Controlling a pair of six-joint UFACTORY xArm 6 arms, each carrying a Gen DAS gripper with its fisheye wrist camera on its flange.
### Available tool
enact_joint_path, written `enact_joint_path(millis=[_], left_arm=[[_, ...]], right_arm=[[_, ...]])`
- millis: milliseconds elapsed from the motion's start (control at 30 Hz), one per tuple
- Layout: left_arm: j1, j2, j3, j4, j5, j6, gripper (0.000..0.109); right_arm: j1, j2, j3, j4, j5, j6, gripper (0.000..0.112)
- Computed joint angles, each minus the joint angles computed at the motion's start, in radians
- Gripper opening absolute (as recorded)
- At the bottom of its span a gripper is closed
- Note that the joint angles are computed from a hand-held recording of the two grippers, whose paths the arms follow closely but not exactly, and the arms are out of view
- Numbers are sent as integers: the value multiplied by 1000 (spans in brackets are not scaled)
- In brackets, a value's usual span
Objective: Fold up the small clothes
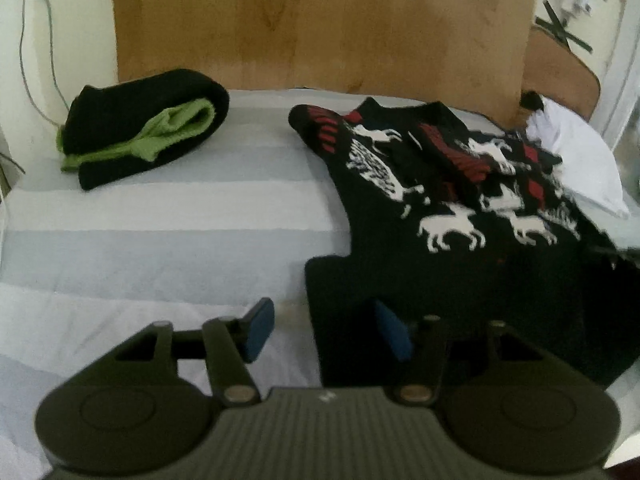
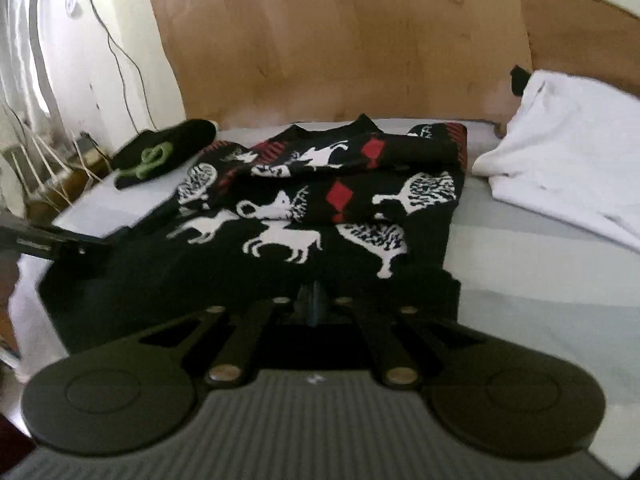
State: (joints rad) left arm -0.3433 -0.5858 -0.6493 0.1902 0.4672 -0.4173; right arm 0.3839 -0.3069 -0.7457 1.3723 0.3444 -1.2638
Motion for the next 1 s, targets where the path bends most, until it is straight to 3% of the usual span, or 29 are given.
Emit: enact_joint_path(millis=[67,100,167,233,267,333,467,600,633,700,767,900,967,1000], left_arm=[[11,-5,3,-54,-24,51,28],[13,-3,-4,-55,-26,57,12],[13,18,-27,-11,-18,34,9],[16,49,-62,19,18,12,14],[22,58,-75,26,27,5,14],[39,74,-109,47,20,-7,25],[60,195,-262,135,-25,-39,48],[54,478,-540,30,-52,117,55],[51,557,-623,16,-32,141,57],[45,711,-793,24,24,133,61],[43,846,-960,-31,97,158,64],[34,1035,-1195,-204,176,280,66],[25,1089,-1264,-230,229,324,40],[16,1103,-1274,-192,241,315,26]], right_arm=[[-47,-16,-10,-18,90,10,17],[-72,-20,-19,-23,144,7,22],[-72,-18,-32,-83,147,28,33],[-65,53,-72,-257,81,122,36],[-91,79,-101,-296,110,157,33],[-168,114,-183,-251,245,169,34],[-197,247,-397,-175,283,150,37],[-173,541,-749,-300,327,332,38],[-163,625,-852,-355,350,386,38],[-135,778,-1045,-498,376,515,49],[-112,917,-1232,-637,421,624,50],[-111,1193,-1650,-763,630,842,52],[-107,1248,-1733,-785,665,869,47],[-107,1235,-1712,-775,662,840,19]])
